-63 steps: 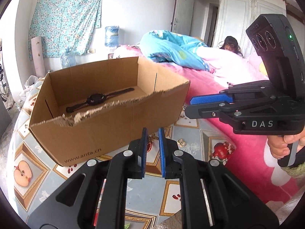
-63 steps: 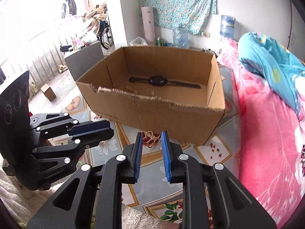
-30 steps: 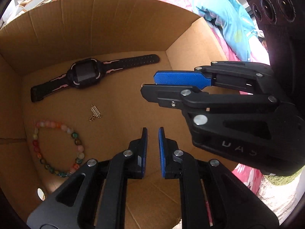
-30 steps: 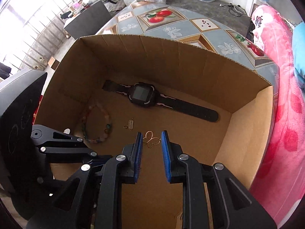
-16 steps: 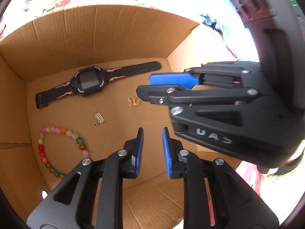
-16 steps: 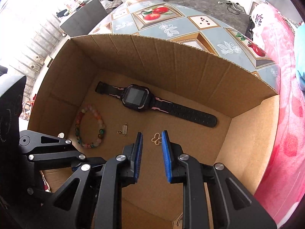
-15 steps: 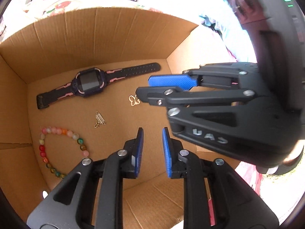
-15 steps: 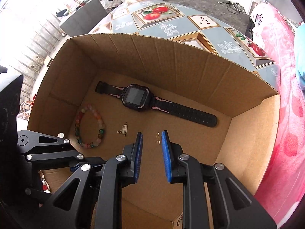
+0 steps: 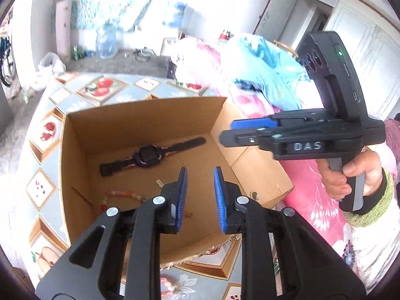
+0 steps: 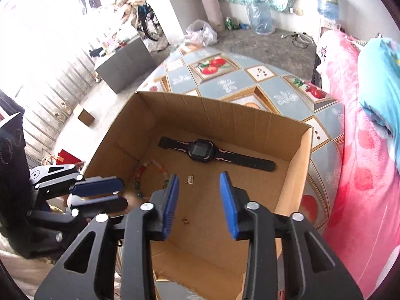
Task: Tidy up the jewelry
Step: 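Move the right gripper back to the gold hoop earrings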
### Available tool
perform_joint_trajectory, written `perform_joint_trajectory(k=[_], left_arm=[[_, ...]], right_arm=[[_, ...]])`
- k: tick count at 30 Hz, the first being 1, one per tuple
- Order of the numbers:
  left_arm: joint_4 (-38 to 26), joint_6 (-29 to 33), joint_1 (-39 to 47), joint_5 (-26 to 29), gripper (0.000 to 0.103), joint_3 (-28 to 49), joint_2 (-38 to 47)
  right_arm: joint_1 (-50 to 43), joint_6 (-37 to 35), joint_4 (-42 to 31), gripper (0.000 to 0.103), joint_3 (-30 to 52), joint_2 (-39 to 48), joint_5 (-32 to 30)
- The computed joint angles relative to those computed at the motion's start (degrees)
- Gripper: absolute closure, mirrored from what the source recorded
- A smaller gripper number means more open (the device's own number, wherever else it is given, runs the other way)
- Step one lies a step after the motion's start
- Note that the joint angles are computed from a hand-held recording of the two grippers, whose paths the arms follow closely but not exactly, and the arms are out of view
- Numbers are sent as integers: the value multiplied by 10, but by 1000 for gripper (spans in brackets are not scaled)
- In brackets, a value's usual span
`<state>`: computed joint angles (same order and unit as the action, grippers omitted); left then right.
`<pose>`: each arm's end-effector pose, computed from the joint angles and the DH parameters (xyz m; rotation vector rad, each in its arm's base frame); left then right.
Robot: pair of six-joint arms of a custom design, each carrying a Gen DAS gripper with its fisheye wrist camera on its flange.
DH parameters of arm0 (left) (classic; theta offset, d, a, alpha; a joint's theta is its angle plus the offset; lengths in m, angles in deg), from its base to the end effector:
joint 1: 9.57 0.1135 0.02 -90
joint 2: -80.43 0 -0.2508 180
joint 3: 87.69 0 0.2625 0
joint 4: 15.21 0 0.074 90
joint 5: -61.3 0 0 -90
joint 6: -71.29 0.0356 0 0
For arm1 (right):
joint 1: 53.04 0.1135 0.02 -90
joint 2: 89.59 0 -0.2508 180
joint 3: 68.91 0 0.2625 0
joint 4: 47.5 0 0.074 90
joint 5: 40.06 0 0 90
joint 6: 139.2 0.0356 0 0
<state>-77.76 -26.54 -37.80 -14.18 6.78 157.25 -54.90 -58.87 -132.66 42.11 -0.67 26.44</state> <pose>0.2511 -0.1449 0.3607 0.5503 2.3409 -0.5995 0.3071 0.0042 0.3679 -0.3059 2.5818 0.4749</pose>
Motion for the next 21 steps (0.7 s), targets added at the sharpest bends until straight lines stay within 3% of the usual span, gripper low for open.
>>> perform_joint_trajectory(k=[3, 8, 13, 17, 21], left_arm=[[36, 4, 10, -6, 75, -96, -122], [11, 27, 86, 101, 75, -193, -256], [-5, 28, 58, 101, 71, -274, -363], [33, -26, -47, 28, 70, -340, -372], [94, -60, -174, -114, 70, -379, -312]], right_arm=[[-23, 3, 15, 61, -66, -107, -30], [-89, 12, 15, 61, -188, -288, -111], [-208, -15, -29, 61, -311, -448, -180], [-335, -72, -89, 61, -424, -537, -231], [-301, 9, -43, 61, -549, -637, -152]])
